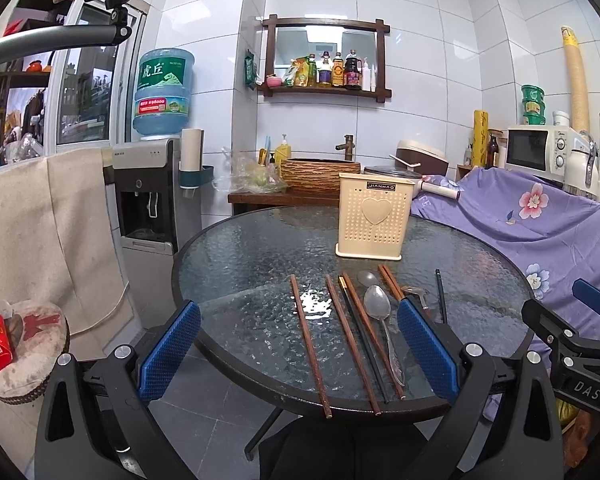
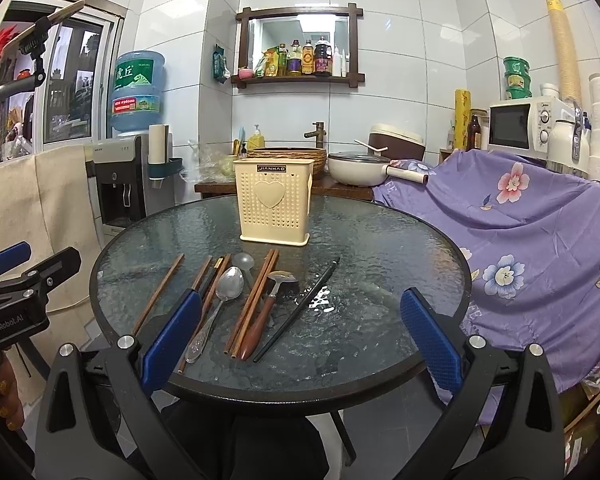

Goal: Organize utensils
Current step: 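Grasp a brown chopstick with the left tool while the right tool grasps the black chopstick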

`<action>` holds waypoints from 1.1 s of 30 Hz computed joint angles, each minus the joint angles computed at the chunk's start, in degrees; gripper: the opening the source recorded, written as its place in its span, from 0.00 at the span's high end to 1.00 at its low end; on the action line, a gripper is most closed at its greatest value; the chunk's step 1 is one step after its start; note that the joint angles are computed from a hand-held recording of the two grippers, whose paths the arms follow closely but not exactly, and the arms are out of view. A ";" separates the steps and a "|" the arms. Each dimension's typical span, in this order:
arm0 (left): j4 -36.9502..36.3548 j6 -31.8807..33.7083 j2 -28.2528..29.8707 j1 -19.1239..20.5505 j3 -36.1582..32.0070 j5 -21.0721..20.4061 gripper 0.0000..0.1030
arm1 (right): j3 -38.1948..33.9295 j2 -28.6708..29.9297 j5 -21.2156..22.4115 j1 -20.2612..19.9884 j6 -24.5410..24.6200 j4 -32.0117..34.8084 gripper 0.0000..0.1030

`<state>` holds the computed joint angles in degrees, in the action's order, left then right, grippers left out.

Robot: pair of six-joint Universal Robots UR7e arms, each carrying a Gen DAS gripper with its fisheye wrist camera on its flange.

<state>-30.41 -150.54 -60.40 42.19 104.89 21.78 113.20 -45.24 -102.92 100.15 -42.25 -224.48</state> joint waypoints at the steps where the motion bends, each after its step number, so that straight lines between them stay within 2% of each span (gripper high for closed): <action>1: 1.54 -1.10 0.27 0.25 -0.65 -0.14 0.06 | -0.26 0.15 -0.31 -0.02 -0.21 0.16 0.05; 4: 6.07 -3.94 1.03 1.31 -2.93 -1.33 0.06 | -1.76 0.66 -2.00 -0.13 -0.54 1.76 0.05; 6: 11.70 -7.70 2.17 2.65 -5.60 -1.64 0.06 | -3.33 1.00 -3.37 -0.36 -0.50 4.12 0.05; 8: 19.77 -13.39 4.08 4.02 -9.46 -1.79 0.06 | -6.18 1.59 -6.13 -0.56 0.30 8.34 0.05; 10: 30.06 -19.93 6.72 5.75 -14.58 -0.60 0.12 | -8.68 1.64 -7.41 -1.01 1.48 13.60 0.05; 13: 42.14 -25.56 10.65 7.90 -22.17 0.80 0.20 | -13.39 2.22 -9.13 -1.34 4.16 21.85 0.06; 16: 55.65 -32.25 14.99 10.47 -31.90 4.70 0.28 | -18.49 3.03 -9.68 -1.55 7.82 30.05 0.10; 19: 61.45 -33.42 17.75 12.14 -38.72 7.81 0.30 | -23.98 5.33 -11.50 -1.21 9.05 34.30 0.14; 24: 70.40 -33.45 24.72 14.15 -50.96 8.39 0.36 | -34.20 10.05 -15.46 -0.66 11.73 43.32 0.23; 29: 80.40 -37.15 30.88 16.30 -62.41 10.14 0.43 | -44.29 15.46 -20.09 -0.33 14.43 51.41 0.32; 33: 87.50 -40.54 35.24 17.32 -69.99 10.17 0.43 | -49.94 18.60 -22.38 -0.30 17.49 56.77 0.36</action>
